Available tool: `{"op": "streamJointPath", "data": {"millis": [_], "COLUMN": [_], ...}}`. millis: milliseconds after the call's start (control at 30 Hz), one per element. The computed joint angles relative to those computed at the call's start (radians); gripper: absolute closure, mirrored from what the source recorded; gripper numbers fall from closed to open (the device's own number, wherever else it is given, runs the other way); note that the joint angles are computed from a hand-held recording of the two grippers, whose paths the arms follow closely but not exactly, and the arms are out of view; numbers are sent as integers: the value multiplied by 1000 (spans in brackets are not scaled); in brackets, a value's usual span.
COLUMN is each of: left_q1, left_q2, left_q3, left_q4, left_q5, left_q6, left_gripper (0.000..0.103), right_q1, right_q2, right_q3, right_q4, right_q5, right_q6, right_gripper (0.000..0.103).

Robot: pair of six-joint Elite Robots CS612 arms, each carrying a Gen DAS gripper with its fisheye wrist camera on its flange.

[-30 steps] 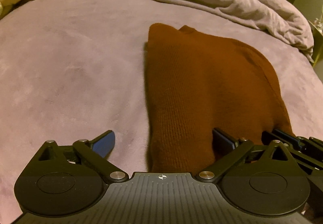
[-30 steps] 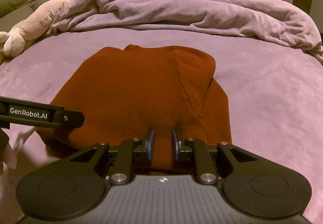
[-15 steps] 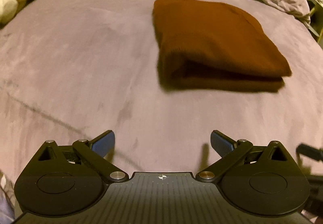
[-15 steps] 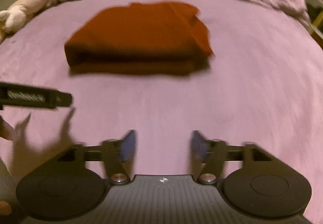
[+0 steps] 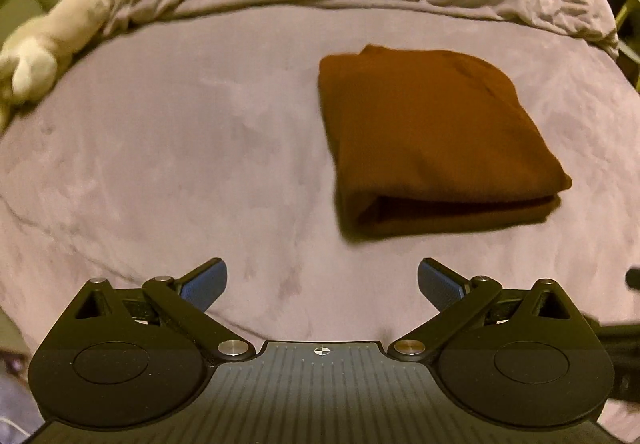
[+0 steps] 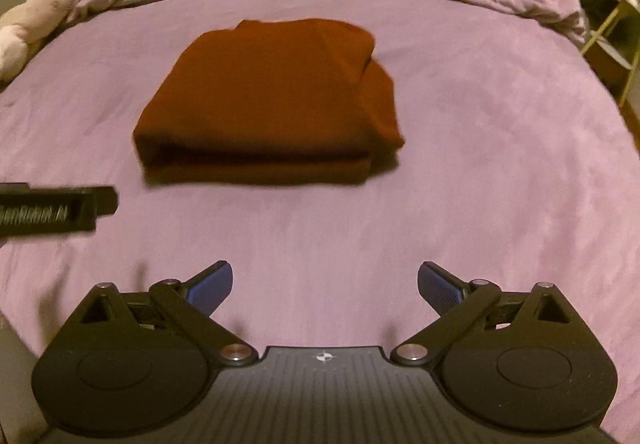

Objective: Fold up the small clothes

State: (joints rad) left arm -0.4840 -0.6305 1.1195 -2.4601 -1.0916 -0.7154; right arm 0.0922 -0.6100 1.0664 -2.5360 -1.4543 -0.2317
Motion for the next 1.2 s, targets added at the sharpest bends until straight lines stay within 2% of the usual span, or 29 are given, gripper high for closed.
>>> {"op": "streamJointPath", "data": {"millis": [67, 200, 500, 1200], "left_q1": [-2, 3, 5, 1], "left_q2": [6, 8, 9, 1], "left_q3": [-17, -21, -20, -13], "left_q4": [18, 7, 10, 17], "left_q5": [15, -20, -25, -24], "left_q6": [12, 8, 7, 6], "left_gripper": [0, 0, 0, 0], "right_q1": [7, 15, 19, 12], "right_q2": [9, 16, 15, 5], "right_q3": [-33, -56, -55, -42], "right_q4": [27, 18, 10, -2], "right_q5": [-21, -41, -76, -57], "right_q6": [7, 23, 21, 56], "right_gripper": [4, 4, 4, 4]}}
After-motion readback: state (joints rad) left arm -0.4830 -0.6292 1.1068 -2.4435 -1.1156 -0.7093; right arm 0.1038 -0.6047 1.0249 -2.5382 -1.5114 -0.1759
